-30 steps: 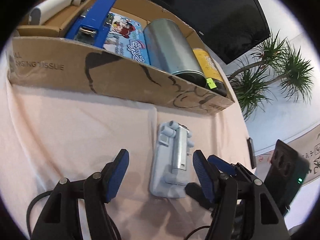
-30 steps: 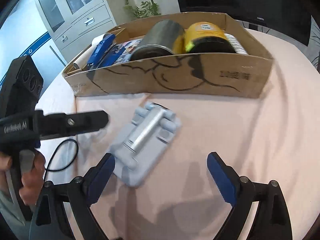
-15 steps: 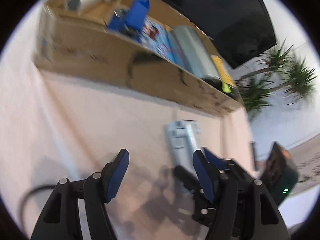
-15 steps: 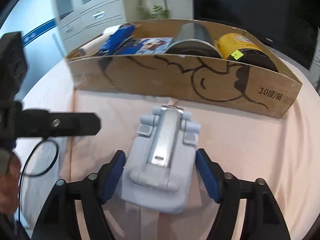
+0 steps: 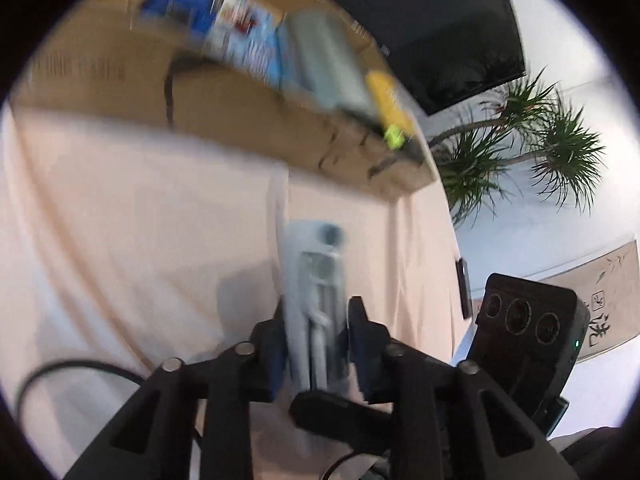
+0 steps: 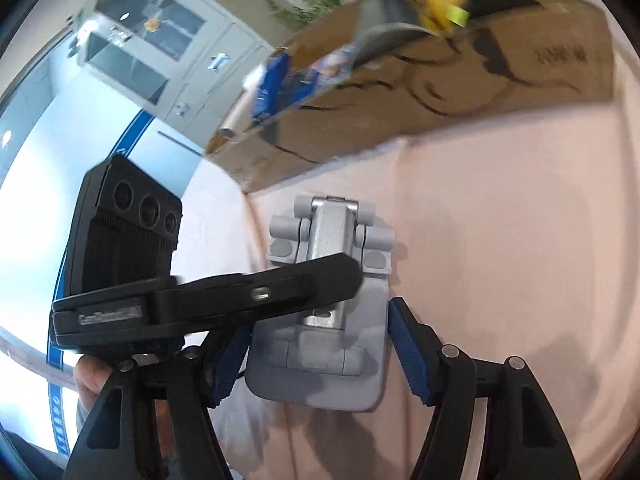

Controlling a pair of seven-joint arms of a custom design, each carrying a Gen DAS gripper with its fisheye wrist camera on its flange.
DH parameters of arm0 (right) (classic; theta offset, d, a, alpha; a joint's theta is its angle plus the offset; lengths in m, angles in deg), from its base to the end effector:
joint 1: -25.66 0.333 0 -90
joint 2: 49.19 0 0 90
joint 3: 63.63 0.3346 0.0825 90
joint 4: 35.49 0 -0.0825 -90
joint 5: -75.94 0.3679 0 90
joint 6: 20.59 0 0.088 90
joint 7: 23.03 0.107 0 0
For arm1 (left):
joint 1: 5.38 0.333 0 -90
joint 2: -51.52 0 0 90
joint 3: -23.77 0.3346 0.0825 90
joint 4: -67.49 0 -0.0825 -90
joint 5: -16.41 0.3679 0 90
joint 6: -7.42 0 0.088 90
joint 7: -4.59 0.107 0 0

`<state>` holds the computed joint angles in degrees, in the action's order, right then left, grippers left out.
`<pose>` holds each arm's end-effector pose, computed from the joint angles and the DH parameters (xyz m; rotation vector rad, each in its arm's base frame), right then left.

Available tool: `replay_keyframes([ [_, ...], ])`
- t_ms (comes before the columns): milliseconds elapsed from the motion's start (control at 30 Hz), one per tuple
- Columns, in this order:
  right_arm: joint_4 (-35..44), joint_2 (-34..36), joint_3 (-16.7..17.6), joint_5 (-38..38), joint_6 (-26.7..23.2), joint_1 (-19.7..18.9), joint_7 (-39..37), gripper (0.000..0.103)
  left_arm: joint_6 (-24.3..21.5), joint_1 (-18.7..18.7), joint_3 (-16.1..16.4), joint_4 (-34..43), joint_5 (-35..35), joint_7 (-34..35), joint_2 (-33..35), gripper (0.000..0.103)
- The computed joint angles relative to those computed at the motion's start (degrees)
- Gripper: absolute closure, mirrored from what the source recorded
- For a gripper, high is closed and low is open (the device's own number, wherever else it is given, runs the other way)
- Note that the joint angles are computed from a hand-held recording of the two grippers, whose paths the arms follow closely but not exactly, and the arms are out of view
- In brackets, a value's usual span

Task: Organize rigid objects
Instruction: 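Lower the phone holder into the box beside the stapler and release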

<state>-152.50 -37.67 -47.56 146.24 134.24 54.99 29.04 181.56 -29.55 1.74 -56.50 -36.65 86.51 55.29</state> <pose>0.4482 0.3982 0.4078 -1.9270 1.2802 0.4297 0.4376 -0.3624 0.4683 2.0958 -1.6567 1.1834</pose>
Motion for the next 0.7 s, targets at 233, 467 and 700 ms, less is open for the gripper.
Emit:
replay_keyframes([
  [233, 12.7, 5.4, 0.9, -5.8, 6.5, 1.2, -2.6, 0.039, -3.3, 2.9, 5.8, 5.6, 29.3, -16.8, -0.4, 0.078],
  [467, 29.4, 15.7, -3.5, -26.7, 3.3, 3.0, 15.3, 0.039, -10.0, 10.1, 3.7, 17.1, 23.4, -6.9, 7.2, 0.078],
  [700, 37.7, 21.9, -7.7, -41.5, -2.7, 4.9, 30.7, 0.037, -23.6, 6.2, 10.3, 23.7, 42.6, -21.1, 11.4, 0.048],
])
